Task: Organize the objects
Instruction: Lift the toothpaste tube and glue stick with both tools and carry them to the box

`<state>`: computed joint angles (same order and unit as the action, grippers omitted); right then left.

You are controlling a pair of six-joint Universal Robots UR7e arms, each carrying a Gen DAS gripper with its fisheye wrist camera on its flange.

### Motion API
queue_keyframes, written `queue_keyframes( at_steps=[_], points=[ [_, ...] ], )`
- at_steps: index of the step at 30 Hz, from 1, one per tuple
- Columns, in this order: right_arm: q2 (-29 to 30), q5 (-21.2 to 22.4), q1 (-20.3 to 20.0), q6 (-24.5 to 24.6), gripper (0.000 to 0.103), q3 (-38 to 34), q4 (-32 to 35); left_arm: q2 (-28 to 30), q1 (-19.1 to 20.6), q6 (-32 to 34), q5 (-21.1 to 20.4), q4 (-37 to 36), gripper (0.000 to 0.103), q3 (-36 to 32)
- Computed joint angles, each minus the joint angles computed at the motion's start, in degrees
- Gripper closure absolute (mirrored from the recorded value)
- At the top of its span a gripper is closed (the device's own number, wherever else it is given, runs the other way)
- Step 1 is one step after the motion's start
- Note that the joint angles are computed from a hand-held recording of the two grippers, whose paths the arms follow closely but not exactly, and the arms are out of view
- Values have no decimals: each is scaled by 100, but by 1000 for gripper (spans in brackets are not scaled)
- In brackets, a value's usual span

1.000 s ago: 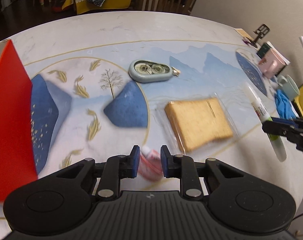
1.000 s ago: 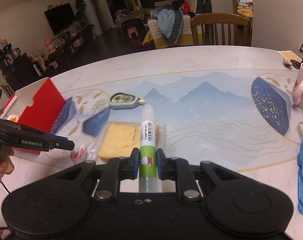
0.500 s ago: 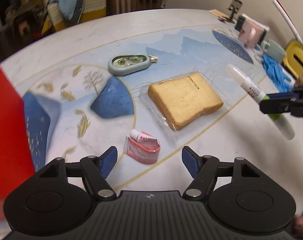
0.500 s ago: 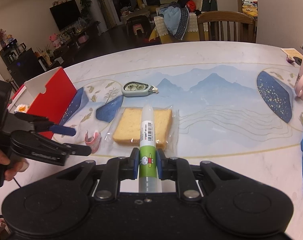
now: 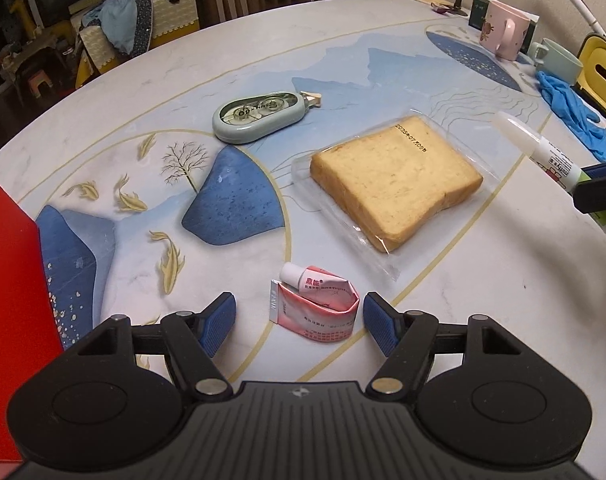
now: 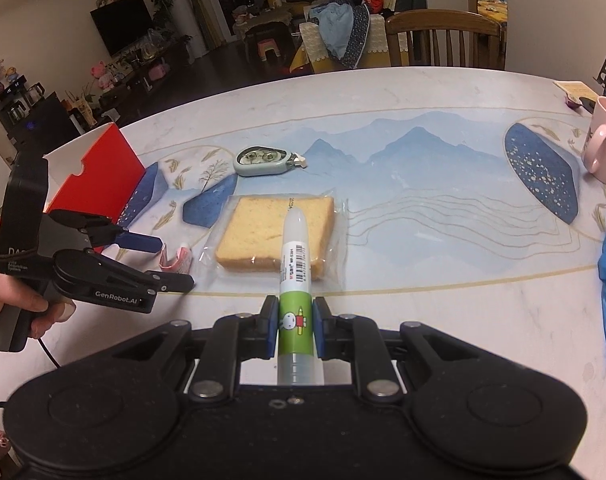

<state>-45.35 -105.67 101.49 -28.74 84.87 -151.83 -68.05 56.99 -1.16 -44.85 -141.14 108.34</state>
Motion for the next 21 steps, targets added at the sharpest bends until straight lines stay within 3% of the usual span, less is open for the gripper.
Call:
queue_keyframes(
  at_steps=[4,11,21],
  points=[
    [20,-4,13,6,86,-18,26,-31,12,80,-36,-113,37,59],
    [37,-67,53,34,86,-8,78,-66,16,253,-161,-391,60,161],
    [-11,-136,174,57,86,97,62,-236,-52,-157,-36,-473,60,353]
  ],
)
